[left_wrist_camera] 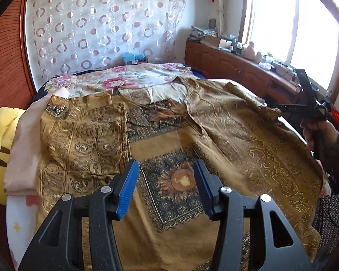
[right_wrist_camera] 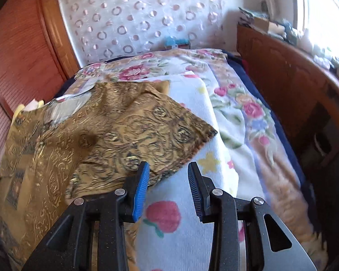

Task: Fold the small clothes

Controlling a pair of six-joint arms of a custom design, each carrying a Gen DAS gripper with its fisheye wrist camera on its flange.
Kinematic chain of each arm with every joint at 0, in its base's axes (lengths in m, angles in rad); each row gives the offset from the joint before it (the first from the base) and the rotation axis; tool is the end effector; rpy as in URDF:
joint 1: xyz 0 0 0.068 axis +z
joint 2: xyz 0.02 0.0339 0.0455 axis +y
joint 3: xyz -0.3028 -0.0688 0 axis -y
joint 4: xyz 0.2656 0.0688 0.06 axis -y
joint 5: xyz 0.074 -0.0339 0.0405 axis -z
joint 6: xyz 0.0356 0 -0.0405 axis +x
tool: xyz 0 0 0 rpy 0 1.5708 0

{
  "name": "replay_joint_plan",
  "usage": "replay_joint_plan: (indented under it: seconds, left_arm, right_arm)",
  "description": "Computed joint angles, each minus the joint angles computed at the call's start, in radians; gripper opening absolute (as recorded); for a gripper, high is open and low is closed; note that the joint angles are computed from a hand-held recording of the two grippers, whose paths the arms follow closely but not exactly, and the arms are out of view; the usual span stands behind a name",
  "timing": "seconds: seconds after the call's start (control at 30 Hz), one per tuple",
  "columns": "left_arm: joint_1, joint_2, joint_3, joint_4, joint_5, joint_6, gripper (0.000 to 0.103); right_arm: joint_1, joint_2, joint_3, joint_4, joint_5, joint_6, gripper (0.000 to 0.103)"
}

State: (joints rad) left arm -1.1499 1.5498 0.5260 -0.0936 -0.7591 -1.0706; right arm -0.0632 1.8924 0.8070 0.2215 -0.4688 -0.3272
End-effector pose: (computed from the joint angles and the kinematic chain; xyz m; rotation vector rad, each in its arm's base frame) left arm 0.1232 -0.2152 0.1309 -0.1188 2.2790 -0.0667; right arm 0.3617 -0.0068 0.1134 -0.5120 2.2910 0.3804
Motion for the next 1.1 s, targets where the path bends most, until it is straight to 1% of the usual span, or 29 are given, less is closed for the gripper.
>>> replay_joint_plan:
  seconds: [0.03,0.13,0.2,0.27,0.3,0.37,0.4,0.43,0.5,0.6,0.73,0.83,0.93,0.97,1.0,1.03,1.1]
  left_arm:
    - [-0.003,0.015,0.013,-0.014,-0.007,-0.008,0.052]
    - [-0.017,0.035,0.038,-0.031,-0.023,-0.023,0.052]
    - [-0.027,0.033,0.044,-0.029,-0.029,-0.022,0.052]
    - [-0.049,0.036,0.056,-0.052,-0.047,-0.037,0.052]
    - [-0.057,0.039,0.061,-0.061,-0.055,-0.044,0.052]
    - [-0.069,0.045,0.074,-0.088,-0.069,-0.059,0.052]
    - [-0.069,0.043,0.075,-0.093,-0.064,-0.066,0.052]
    - [-0.067,0.039,0.071,-0.087,-0.060,-0.067,0.052]
    - [-0.066,0.030,0.061,-0.073,-0.056,-0.068,0.052]
    - [-0.075,0.016,0.060,-0.094,-0.070,-0.082,0.052]
    - [-0.084,-0.011,0.046,-0.106,-0.091,-0.092,0.052]
    - [-0.085,-0.030,0.041,-0.121,-0.098,-0.103,0.052]
    - [-0.089,-0.050,0.031,-0.134,-0.105,-0.121,0.052]
    - [-0.088,-0.056,0.030,-0.141,-0.102,-0.126,0.052]
    - [-0.087,-0.062,0.028,-0.147,-0.099,-0.129,0.052]
    - [-0.088,-0.070,0.026,-0.158,-0.096,-0.134,0.052]
    - [-0.096,-0.083,0.015,-0.160,-0.100,-0.140,0.052]
  right_arm:
    - [0.008,0.003,0.002,0.005,0.019,0.008,0.037]
    - [0.035,0.030,0.037,-0.018,0.025,0.013,0.037]
    - [0.064,0.039,0.045,-0.001,0.074,0.002,0.037]
    - [0.102,0.031,0.030,0.034,0.146,-0.032,0.036]
    - [0.104,0.024,0.026,0.035,0.155,-0.044,0.036]
    - [0.107,0.028,0.036,0.024,0.144,-0.042,0.031]
    - [0.107,0.029,0.036,0.022,0.136,-0.049,0.022]
    - [0.106,0.031,0.038,0.019,0.124,-0.060,0.009]
    - [0.102,0.022,0.016,0.067,0.143,-0.059,0.003]
    - [0.096,-0.015,-0.026,0.114,0.106,-0.067,0.002]
    - [0.121,-0.100,-0.069,0.134,0.047,-0.059,0.002]
    - [0.173,-0.166,-0.090,0.120,0.029,-0.064,0.002]
    - [0.232,-0.212,-0.086,0.055,-0.014,-0.082,0.002]
    - [0.254,-0.233,-0.096,0.051,-0.017,-0.086,0.002]
    - [0.270,-0.253,-0.110,0.057,-0.015,-0.084,0.003]
    - [0.283,-0.268,-0.117,0.058,-0.011,-0.081,0.008]
    - [0.277,-0.285,-0.120,0.053,-0.045,-0.072,0.012]
